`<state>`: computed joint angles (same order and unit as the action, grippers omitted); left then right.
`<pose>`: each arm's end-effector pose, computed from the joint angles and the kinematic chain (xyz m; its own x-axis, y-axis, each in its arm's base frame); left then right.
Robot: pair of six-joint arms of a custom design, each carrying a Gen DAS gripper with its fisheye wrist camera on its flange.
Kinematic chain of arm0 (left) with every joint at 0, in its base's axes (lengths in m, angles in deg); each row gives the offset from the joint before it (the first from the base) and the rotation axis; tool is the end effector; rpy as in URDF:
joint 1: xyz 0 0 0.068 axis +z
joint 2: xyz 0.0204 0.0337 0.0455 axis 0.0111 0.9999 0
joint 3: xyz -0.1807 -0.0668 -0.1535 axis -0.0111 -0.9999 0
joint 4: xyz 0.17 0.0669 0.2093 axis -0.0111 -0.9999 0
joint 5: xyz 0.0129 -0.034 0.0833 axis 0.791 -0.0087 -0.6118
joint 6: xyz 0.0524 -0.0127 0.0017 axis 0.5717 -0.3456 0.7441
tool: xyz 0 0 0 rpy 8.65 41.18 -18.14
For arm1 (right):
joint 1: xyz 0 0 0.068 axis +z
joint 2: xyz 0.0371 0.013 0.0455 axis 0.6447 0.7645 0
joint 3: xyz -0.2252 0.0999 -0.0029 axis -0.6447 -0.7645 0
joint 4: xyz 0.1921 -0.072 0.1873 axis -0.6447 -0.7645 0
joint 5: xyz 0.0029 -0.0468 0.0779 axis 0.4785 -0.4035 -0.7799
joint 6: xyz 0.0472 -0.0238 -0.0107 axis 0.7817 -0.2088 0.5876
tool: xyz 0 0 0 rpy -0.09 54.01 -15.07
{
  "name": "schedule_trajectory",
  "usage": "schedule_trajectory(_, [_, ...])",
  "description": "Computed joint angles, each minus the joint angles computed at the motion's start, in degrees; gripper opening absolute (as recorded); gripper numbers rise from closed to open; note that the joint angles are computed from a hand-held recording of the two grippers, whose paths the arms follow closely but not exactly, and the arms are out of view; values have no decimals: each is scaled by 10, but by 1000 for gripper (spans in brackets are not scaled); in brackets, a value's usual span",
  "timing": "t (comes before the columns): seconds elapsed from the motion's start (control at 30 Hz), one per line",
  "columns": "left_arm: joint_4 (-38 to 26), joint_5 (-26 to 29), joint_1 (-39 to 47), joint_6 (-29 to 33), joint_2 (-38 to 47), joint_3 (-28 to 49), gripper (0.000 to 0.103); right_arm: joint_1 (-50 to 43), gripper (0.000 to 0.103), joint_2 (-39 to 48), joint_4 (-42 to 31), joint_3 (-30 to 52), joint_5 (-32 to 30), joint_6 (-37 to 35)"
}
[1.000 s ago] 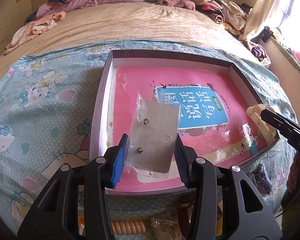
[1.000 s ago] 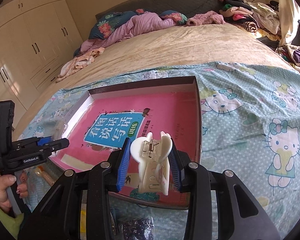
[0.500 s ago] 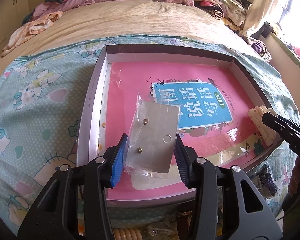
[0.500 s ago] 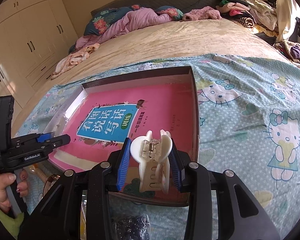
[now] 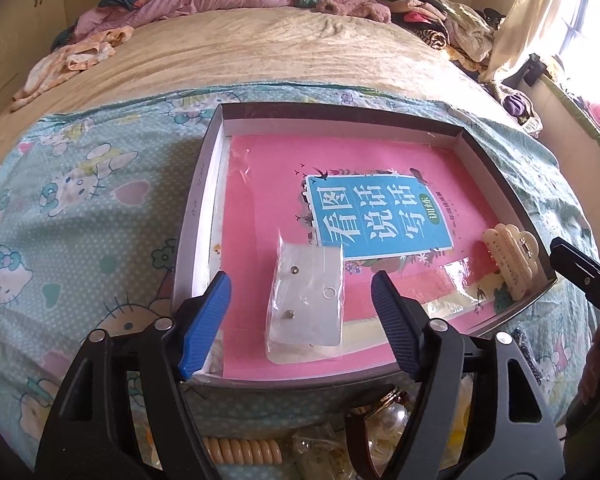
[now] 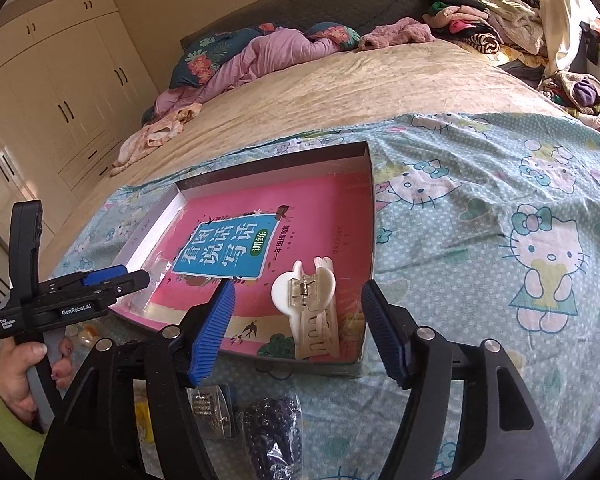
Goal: Organize jewelry
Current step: 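Open both tools to release the card and clip in the box, withdraw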
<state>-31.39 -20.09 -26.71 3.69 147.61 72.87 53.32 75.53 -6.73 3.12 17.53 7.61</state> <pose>0.3561 -0.1840 0.1428 -0.7870 0.2070 -0.5812 0.3222 0.9412 -0.1012 0.2707 0.0650 0.1432 -0.6830 0.2408 -0.6896 0.0057 0.9458 0.3246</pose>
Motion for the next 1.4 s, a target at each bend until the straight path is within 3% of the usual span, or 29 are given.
schedule_trajectory(0.17, [4, 2, 4, -13, -46, -30, 93, 2, 74, -41, -17, -14, 5, 0])
schedule_trajectory(0.67, [12, -35, 4, -32, -200, -130, 93, 52, 75, -157, -83, -33, 50, -4])
schedule_trajectory(1.4, [13, -42, -20, -43, -344, -240, 93, 143, 75, -257, -169, -41, 115, 1])
